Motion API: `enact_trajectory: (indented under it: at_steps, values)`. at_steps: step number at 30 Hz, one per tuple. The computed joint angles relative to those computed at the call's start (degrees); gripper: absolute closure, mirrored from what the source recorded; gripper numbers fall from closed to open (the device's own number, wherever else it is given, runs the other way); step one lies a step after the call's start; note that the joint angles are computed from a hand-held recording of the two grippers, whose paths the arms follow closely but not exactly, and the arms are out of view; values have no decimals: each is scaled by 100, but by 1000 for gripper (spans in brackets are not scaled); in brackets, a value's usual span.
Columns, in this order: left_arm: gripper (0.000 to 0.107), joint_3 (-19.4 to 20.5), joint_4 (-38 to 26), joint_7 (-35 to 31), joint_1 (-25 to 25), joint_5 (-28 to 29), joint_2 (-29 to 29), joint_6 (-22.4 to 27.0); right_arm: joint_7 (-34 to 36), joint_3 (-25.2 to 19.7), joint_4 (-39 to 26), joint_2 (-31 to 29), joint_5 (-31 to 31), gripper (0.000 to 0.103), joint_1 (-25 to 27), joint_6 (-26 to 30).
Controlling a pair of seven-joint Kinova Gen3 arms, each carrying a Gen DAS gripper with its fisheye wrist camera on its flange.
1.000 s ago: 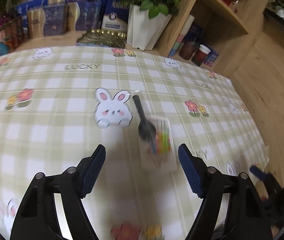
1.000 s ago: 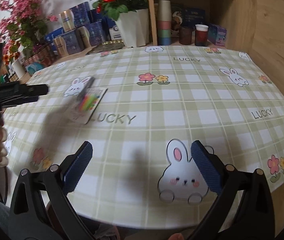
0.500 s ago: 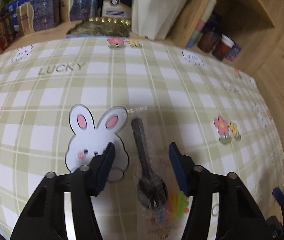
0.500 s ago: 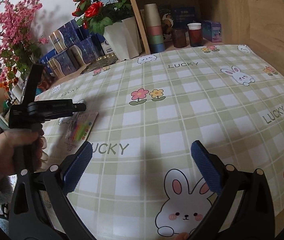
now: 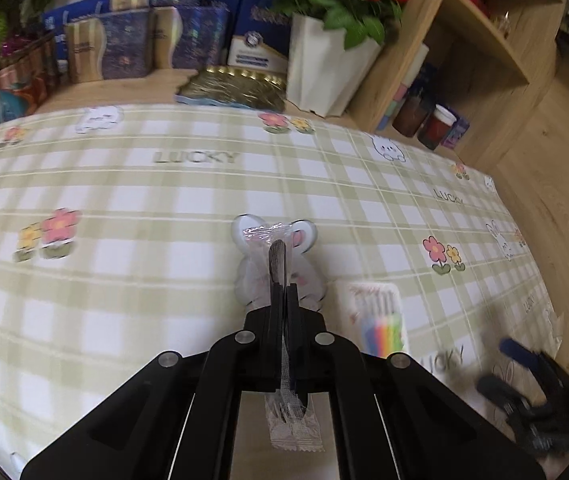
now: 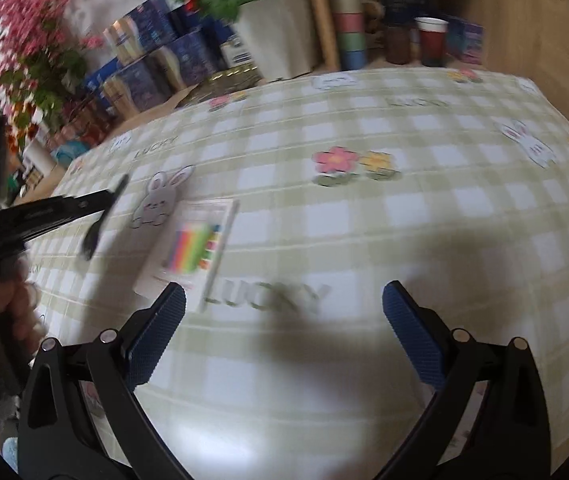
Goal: Collect trash
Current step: 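Grasp the colored pen pack with the right tool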
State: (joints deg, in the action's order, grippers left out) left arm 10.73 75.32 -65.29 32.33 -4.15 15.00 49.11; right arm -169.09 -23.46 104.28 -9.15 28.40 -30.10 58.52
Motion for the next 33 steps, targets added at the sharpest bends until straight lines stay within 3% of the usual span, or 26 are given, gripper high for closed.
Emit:
enact_trajectory:
  at_steps: [5,7,18,24,28,33]
  values:
    - [105,-26,874,-106,-422,326,-780,-221,148,236,-526,661,27,8,-187,-125]
    - [105,-23,1193,-121,-574,376,-1082,-298,122,358,-725,896,65,19,-314,-138]
    - [105,9,2223,-425,-1252,904,-2178,-391,184,1001,-1729,1886,327,48,-1166,646]
    - [105,68,2407,-538,-1361,1140,-2390,-426,440,1198,-1898,2080,420,48,-1406,843]
    - [105,80,2487,-608,-1365,1276,-2524,-400,645,1254,-2039,2097,319,56,-1432,1048]
    - [105,135,2479,-643,-1370,1330,-2703,-311,429,1182,-1866,1843,396,57,-1541,1051]
